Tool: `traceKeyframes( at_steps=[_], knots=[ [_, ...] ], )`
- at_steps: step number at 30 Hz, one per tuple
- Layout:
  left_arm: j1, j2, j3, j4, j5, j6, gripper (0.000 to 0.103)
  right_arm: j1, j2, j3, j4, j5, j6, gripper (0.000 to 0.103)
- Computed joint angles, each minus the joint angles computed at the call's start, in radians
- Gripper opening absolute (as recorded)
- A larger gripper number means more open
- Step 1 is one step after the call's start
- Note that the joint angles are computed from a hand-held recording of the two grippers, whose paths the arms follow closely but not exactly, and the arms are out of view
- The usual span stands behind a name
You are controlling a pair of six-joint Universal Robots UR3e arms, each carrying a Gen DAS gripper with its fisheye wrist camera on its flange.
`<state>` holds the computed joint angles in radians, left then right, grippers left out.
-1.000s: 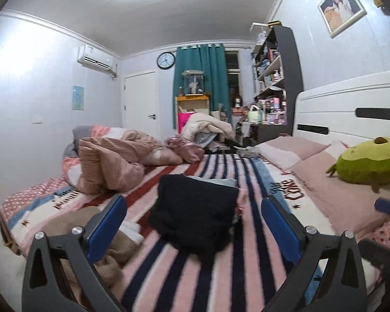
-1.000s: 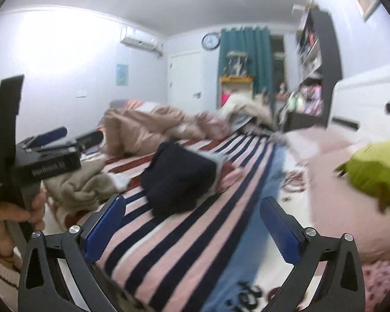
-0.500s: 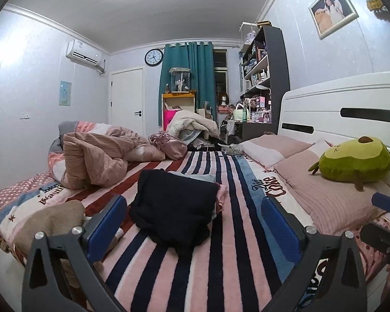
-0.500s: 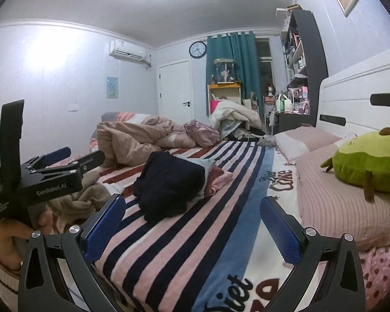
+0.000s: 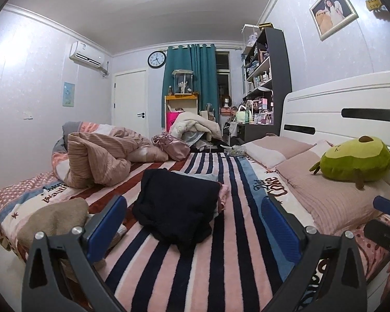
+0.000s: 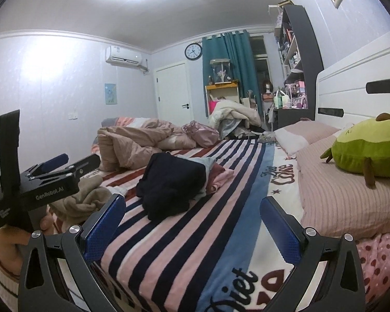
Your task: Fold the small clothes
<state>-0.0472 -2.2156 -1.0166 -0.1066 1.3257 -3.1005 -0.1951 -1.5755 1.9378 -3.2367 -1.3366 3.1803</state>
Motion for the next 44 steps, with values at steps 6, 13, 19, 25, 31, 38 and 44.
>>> traceKeyframes(
  at_steps=[6,13,19,25,31,38,44],
  knots=[
    [-0.002,-0.026,0.04,-0.02,0.006,-0.003,0.102,-0.008,0.012,-0.011,-0.003,0.018,0.006,0.103],
    [0.003,-0.074,0.122,-0.06,-0.012,-0.012,0.102,-0.007,0.032,-0.045,0.015,0.019,0.001,0.103],
    [-0.005,-0.122,0.209,-0.098,0.005,0.001,0.102,-0.004,0.049,-0.076,0.032,0.022,-0.001,0.103],
    [-0.005,-0.144,0.249,-0.118,-0.001,-0.003,0.102,-0.003,0.074,-0.106,0.037,0.015,0.003,0.103],
    [-0.003,-0.158,0.273,-0.127,-0.002,-0.01,0.102,0.001,0.111,-0.153,0.051,0.019,0.011,0.103],
    [0.0,-0.18,0.308,-0.137,-0.006,-0.004,0.102,0.011,0.126,-0.167,0.053,0.005,0.01,0.103],
    [0.014,-0.187,0.319,-0.141,-0.051,-0.019,0.102,0.005,0.13,-0.179,0.064,0.008,0.014,0.103]
  ],
)
